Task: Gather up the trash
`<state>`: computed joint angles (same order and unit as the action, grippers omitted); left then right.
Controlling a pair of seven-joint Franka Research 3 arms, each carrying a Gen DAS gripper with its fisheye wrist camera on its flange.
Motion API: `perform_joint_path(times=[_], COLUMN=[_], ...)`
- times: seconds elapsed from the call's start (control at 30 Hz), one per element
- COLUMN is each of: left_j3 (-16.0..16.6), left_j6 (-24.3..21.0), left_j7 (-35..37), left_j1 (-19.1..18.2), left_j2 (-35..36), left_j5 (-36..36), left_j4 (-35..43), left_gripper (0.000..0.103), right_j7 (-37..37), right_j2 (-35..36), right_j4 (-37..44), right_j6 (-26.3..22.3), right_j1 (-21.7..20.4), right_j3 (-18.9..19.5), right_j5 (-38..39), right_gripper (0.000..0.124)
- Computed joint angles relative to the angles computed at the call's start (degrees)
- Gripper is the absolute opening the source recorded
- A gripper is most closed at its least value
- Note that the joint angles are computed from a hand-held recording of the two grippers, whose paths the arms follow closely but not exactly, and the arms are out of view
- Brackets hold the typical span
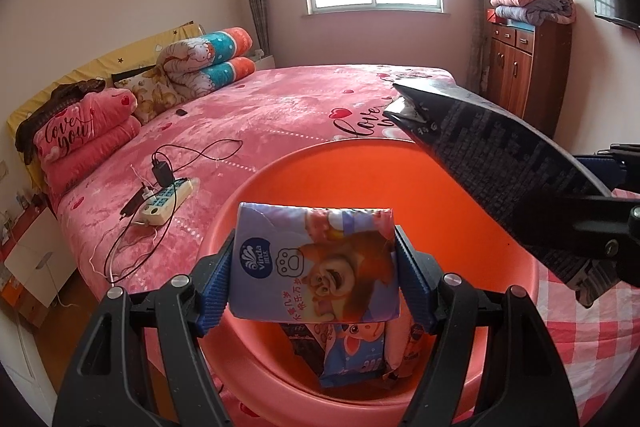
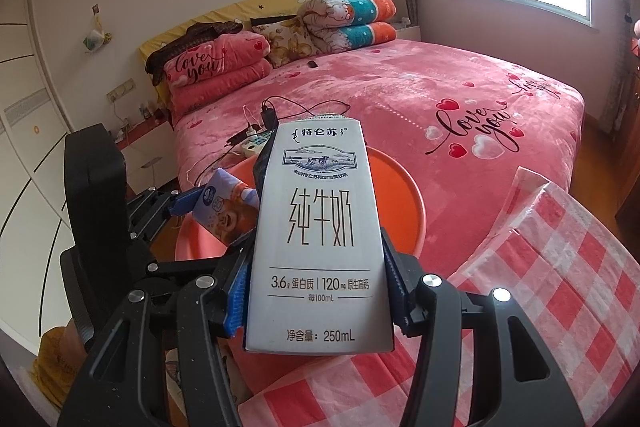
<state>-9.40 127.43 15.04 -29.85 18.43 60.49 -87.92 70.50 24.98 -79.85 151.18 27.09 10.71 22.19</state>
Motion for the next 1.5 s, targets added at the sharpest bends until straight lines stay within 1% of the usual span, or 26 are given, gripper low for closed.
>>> perform_joint_path(times=[0.13,0.4,0.43,0.47,0.53,0.6,0.63,0.73,0.9,1.13,1.2,1.5], left_j3=[-0.01,0.12,0.16,0.15,0.35,0.37,0.38,0.4,0.3,0.04,-0.03,-0.27], left_j6=[-0.1,0.01,-0.2,-0.71,-1.85,-2.32,-2.54,-3.17,-4.24,-5.42,-5.81,-6.64], left_j7=[-0.23,-0.34,-0.37,-0.3,-0.31,-0.08,-0.12,-0.36,-0.47,-0.3,-0.21,0.59], left_j1=[0.04,0.1,0.07,-0.06,-0.46,-0.78,-0.94,-1.2,-1.68,-2.8,-3.24,-5.36], left_j2=[0.13,0.59,0.72,0.97,1.3,1.53,1.62,1.66,1.86,1.91,2.01,3.17], left_j5=[-0.31,-0.88,-0.99,-1.18,-0.82,-0.37,-0.23,-0.05,-0.06,0.88,1.25,2.16], left_j4=[-0.1,0.06,0.22,0.59,0.9,1.1,1.22,1.37,1.8,2.61,3.06,5.61], left_gripper=[0.073,0.073,0.073,0.075,0.081,0.088,0.089,0.091,0.092,0.092,0.092,0.092], right_j7=[0.92,0.89,1.12,1.2,0.95,1.75,2.79,6.99,10.24,12.55,12.44,16.19], right_j2=[0.61,0.85,0.78,0.79,0.13,-0.79,-1.38,-2.88,-4.67,-7.36,-8.43,-13.36], right_j4=[0.89,0.6,0.48,0.37,-1.08,-2.96,-4.09,-7.0,-10.47,-15.47,-17.34,-25.32], right_j6=[-0.29,0.79,0.93,1.14,3.19,6.18,7.87,11.96,15.45,17.34,17.92,20.7], right_j1=[0.32,0.42,0.49,0.45,0.08,0.5,1.1,2.96,2.58,1.26,0.46,-0.49], right_j3=[-0.35,-0.4,-0.53,-0.51,-0.17,-0.81,-1.68,-4.42,-5.04,-4.96,-4.44,-5.42], right_j5=[-0.61,-1.01,-1.19,-1.16,-0.28,-0.85,-2.02,-6.46,-9.28,-10.57,-9.98,-11.07], right_gripper=[0.056,0.056,0.058,0.061,0.079,0.086,0.089,0.091,0.092,0.093,0.093,0.094])
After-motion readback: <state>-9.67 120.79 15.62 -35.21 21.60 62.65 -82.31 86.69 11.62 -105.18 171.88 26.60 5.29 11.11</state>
